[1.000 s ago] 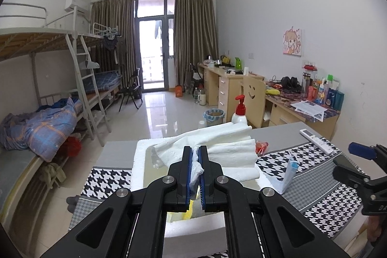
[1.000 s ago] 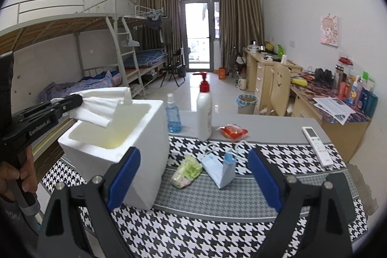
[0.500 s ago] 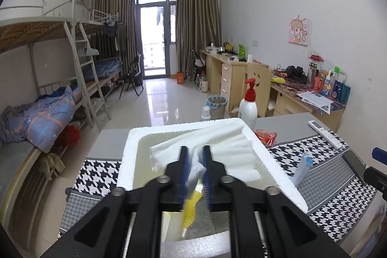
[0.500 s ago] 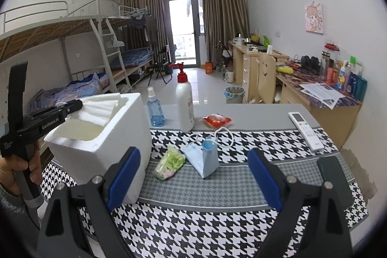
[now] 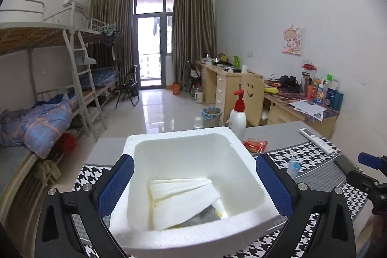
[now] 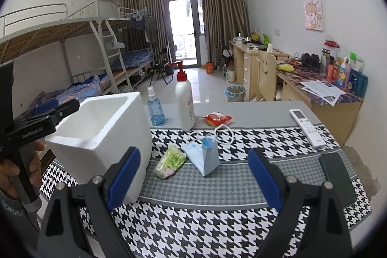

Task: Organize soft objects
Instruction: 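Lower the towel into the box and open the left gripper, then move the left tool toward the green tissue pack while the right tool approaches the blue mask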

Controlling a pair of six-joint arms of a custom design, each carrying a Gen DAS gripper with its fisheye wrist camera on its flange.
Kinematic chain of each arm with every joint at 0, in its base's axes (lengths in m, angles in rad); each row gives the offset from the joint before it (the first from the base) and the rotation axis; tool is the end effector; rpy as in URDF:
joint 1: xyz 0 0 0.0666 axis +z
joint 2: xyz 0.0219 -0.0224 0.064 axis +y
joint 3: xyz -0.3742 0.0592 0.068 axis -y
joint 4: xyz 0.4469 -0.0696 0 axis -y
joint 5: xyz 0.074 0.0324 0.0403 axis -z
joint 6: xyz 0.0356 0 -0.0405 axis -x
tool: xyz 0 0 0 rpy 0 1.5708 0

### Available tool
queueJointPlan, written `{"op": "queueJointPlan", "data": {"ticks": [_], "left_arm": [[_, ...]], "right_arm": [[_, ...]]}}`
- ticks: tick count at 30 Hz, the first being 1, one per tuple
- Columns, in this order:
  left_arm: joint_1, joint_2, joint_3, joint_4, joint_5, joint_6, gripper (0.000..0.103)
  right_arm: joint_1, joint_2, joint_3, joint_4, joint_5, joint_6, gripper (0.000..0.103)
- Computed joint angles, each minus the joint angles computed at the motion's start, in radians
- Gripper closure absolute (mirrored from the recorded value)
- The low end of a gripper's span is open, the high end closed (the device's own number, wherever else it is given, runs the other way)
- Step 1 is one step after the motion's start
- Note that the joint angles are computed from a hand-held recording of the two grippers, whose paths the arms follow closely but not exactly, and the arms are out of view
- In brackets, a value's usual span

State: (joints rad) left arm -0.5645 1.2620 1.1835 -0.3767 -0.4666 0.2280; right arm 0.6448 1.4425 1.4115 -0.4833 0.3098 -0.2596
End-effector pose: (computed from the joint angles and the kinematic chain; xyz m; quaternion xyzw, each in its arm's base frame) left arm 0.4421 -0.2615 0.4260 0.0176 0.8343 -0.0178 0.5508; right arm 0.4719 0.3408 0.4433 -0.0870 0.8525 0.0977 0.5062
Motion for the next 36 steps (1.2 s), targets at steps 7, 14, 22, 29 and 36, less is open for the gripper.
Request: {"op": "queueJointPlan", "data": {"ticks": [7, 14, 22, 29, 36], "left_arm": [[-0.022, -0.037, -0.022, 0.018, -0.038, -0.019, 0.001], [-0.045, -0.066, -0.043, 0.028, -0.048, -0.019, 0.001], [-0.090, -0.122, -0.088, 0.050, -0.072, -0.043, 0.001], [-0.127, -0.167, -0.120, 0.051, -0.103, -0.046, 0.001], [-0.176, -0.197, -0.155, 0.058, -0.110, -0.064, 0.001]], "right_arm": [[0.006, -0.019, -0.016, 0.012, -0.005, 0.006, 0.010], [0.014, -0.050, -0.039, 0.016, 0.011, 0.014, 0.010], [0.029, -0.098, -0.079, 0.029, 0.028, 0.021, 0.010], [0.046, -0.145, -0.121, 0.041, 0.053, 0.028, 0.010], [0.065, -0.191, -0.170, 0.066, 0.073, 0.042, 0.010]]}}
